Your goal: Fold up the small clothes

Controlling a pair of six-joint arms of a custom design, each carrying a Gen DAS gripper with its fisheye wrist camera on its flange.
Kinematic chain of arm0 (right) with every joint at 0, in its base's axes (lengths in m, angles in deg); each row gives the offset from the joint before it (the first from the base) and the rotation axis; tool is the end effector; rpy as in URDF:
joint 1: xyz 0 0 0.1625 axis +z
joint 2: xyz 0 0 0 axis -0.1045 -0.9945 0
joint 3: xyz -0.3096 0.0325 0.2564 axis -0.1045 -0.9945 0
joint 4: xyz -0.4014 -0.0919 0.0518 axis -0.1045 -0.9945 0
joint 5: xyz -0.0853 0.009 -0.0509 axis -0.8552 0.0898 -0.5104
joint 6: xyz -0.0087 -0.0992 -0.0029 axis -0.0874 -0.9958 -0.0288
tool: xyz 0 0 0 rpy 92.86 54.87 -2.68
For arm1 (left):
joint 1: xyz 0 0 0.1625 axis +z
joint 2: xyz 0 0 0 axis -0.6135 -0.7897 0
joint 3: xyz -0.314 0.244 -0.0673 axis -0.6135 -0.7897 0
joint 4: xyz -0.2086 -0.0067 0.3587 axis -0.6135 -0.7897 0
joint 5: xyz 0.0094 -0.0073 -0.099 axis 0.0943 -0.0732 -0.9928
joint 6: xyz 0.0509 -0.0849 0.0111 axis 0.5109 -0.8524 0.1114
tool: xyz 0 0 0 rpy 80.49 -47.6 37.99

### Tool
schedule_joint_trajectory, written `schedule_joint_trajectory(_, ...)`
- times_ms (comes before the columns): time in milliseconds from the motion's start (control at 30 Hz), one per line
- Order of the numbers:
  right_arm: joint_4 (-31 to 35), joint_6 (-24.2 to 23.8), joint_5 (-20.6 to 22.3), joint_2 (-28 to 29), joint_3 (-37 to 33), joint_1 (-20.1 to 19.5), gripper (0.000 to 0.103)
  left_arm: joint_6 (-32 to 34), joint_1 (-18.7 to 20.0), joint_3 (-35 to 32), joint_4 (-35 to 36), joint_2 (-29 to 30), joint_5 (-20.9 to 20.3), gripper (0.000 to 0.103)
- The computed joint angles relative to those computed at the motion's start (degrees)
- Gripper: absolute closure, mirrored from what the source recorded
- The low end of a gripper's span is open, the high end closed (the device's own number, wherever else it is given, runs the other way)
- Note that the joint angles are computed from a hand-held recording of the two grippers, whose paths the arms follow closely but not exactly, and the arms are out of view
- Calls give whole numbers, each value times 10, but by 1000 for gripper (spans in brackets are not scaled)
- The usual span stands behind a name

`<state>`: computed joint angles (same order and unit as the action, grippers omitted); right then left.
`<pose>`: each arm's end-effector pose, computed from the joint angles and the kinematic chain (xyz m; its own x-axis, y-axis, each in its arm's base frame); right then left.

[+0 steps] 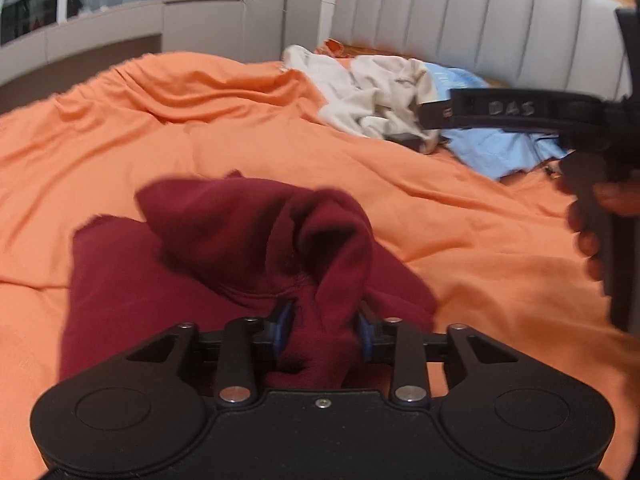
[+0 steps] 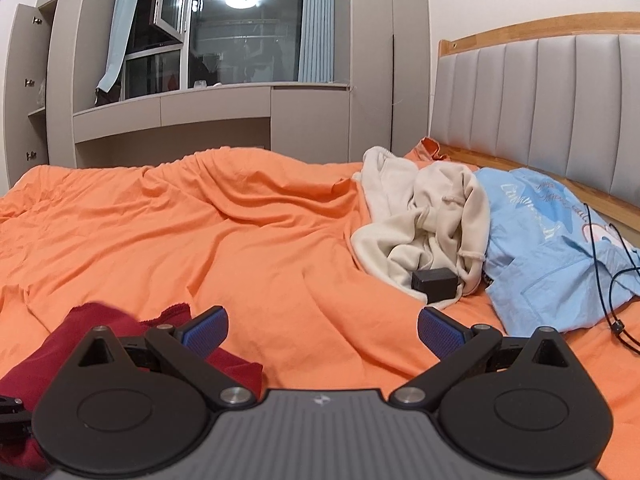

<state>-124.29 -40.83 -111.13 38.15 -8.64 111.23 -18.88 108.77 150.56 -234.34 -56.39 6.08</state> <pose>0.3258 -0.8376 0.0747 -0.7205 -0.1716 0.6719 -0.6747 0.3974 -0.6220 -0.0780 -0.7725 0.2741 -0.7365 0.3037 -0.6045 0.6354 0.6170 -0.4643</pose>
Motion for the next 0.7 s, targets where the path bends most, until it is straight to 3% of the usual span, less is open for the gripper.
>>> schedule_joint_trajectory(167,34,10,2,4,-11,-2,0,1,0,15,3,-10,-23,37)
schedule_joint_trajectory(233,52,19,7,2,-11,-4,0,4,0,26,-5,-18,-30,21)
schedule_joint_trajectory(400,132,44,16,11,-36,-11,0,15,-3,55,-42,-37,-19,3)
schedule_joint_trajectory(533,210,75,33,28,-74,-17,0,32,0,77,-65,-55,-17,1)
schedule_joint_trajectory(700,275,145,91,43,-110,-28,0,82,6,116,-127,-71,-35,1)
